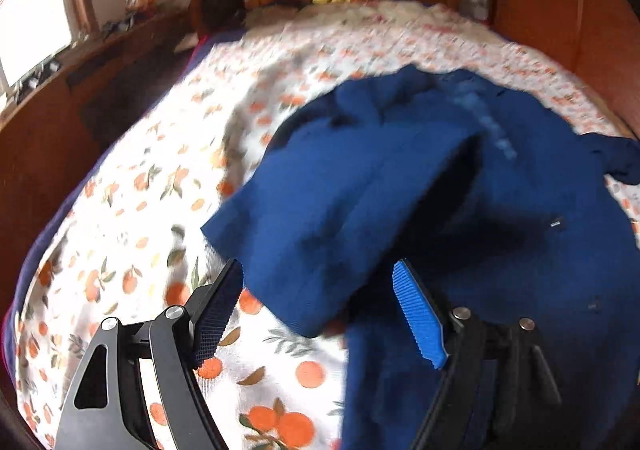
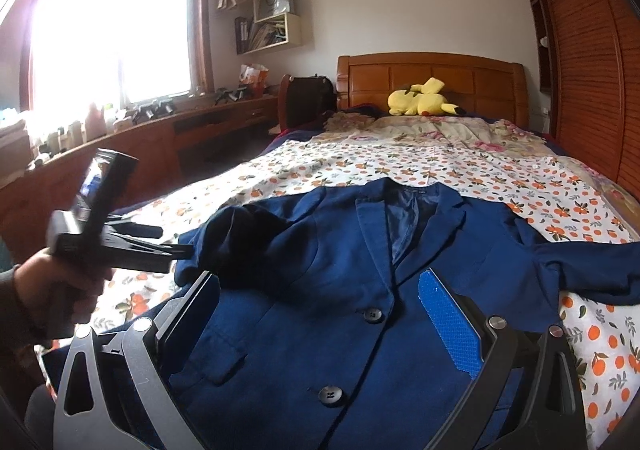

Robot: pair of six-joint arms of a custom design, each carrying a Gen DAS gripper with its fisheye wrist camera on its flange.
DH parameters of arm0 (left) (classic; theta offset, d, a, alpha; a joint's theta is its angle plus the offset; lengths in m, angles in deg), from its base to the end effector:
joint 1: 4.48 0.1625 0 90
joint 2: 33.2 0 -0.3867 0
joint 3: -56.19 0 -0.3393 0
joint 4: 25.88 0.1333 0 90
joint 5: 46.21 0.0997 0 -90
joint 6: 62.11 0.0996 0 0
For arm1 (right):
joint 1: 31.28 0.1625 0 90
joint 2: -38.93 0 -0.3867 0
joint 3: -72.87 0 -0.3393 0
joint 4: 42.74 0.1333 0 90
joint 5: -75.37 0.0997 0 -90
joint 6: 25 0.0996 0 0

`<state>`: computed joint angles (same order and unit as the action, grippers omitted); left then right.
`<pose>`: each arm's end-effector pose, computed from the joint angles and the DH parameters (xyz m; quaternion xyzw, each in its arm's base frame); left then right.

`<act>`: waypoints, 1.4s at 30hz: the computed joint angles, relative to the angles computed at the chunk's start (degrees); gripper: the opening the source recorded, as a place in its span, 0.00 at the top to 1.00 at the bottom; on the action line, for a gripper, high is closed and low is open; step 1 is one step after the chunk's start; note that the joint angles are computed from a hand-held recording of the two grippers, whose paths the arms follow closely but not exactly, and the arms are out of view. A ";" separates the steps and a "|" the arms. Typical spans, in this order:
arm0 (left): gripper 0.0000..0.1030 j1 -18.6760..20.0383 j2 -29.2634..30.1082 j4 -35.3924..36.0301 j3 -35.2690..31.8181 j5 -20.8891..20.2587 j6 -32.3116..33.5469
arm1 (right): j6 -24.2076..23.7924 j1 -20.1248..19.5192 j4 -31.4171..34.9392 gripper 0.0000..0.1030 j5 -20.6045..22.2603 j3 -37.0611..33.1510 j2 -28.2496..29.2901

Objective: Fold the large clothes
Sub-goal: 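Fold the held sleeve across the jacket front with the left gripper, then release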

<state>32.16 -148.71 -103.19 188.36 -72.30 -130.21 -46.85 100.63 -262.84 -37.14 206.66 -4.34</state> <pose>-0.0468 -0.3124 0.3272 0.0277 0.8312 -0.3415 0.4378 0.3473 -0.2445 0.0809 0.4313 -0.8185 0.3590 0.1230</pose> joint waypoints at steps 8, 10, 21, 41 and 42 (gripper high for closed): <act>0.69 10.32 0.64 -19.41 3.12 -2.82 14.33 | 0.62 0.83 1.29 0.06 -0.65 1.99 0.14; 0.89 10.62 0.41 -20.74 3.28 -3.09 16.07 | 1.23 0.94 1.00 0.06 -0.58 3.30 -0.32; 0.92 -9.88 2.46 16.39 -6.54 0.22 -14.75 | 4.88 1.57 -4.18 0.06 -1.90 11.06 -2.88; 0.26 -38.27 3.85 25.82 0.22 -9.88 -36.78 | 10.14 5.62 0.90 0.06 -8.35 16.68 -10.79; 0.23 -40.03 2.88 28.11 0.35 -10.56 -38.94 | 10.23 5.94 1.56 0.06 -8.73 16.42 -10.94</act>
